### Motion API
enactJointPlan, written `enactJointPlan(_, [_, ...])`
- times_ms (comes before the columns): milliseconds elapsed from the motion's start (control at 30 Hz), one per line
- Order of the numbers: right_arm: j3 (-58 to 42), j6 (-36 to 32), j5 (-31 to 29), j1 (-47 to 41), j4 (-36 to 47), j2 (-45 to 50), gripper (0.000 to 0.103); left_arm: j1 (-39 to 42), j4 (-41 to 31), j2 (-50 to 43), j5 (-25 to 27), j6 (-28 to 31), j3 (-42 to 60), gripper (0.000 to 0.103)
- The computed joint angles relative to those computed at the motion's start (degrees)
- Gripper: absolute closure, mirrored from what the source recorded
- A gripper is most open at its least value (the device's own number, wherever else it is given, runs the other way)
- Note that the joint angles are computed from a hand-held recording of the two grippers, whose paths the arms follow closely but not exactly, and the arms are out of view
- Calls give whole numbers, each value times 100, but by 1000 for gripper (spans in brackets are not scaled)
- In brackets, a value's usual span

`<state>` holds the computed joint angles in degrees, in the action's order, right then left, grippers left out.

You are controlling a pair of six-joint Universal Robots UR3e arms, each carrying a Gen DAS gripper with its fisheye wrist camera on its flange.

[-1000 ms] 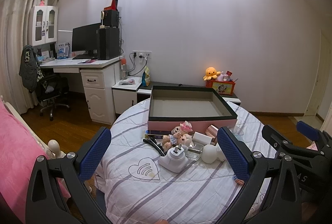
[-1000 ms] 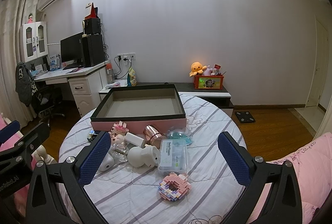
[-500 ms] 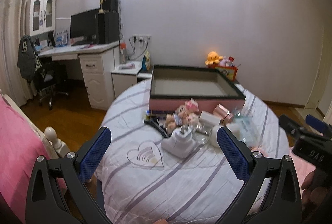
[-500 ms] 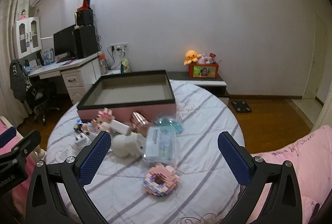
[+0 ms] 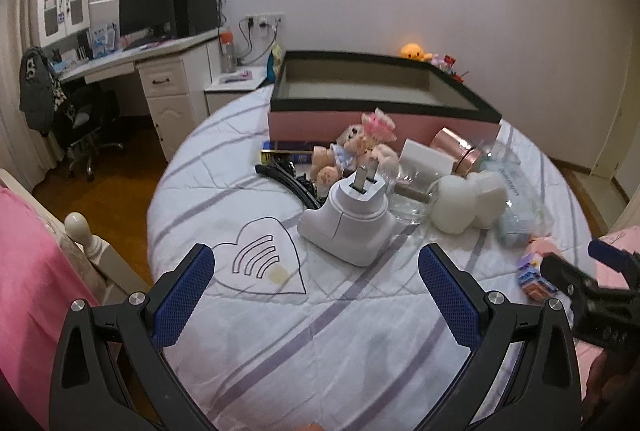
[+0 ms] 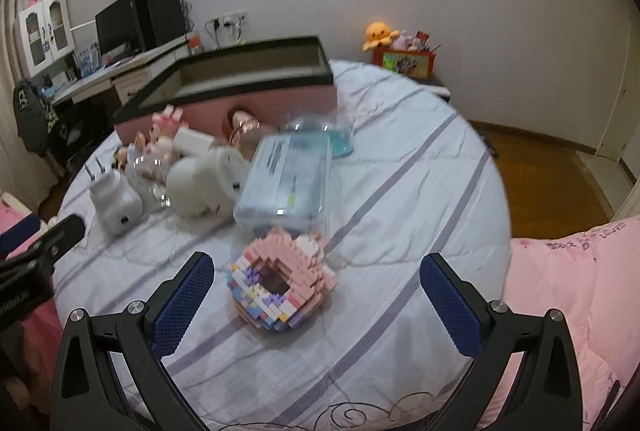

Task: Organize rigid objects
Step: 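Grasp the white plug adapter with the left tool while the right tool grasps the block donut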

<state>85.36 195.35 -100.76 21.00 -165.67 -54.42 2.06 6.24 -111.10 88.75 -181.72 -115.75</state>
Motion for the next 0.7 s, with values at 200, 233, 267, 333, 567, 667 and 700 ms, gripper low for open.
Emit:
enactJointPlan(200, [-38,-26,188,-86,-15,271,0,-56,-552,-487,-21,-33,741,0])
enactJointPlan(233, [-30,-59,160,-75,-65,301,0,-81,-754,-604,27,-61,956,0])
enactJointPlan(267, [-28,-100,149,-67,-108,320,0,-93,-864,-685,59,-84,1082,0])
enactJointPlan(333, [18,-158,126,-61,-198,335,3,-115,-1182,-900,137,-148,1424,0])
enactJointPlan(567, [80,-338,37,17,-435,368,23,76,-1609,-1057,-270,-174,1775,0])
enactJointPlan(667, [145,-409,169,-15,-495,312,41,158,-1586,-1100,-574,-7,1844,12])
enactJointPlan(700, [135,-428,190,-17,-477,310,42,184,-1520,-1083,-679,48,1797,24])
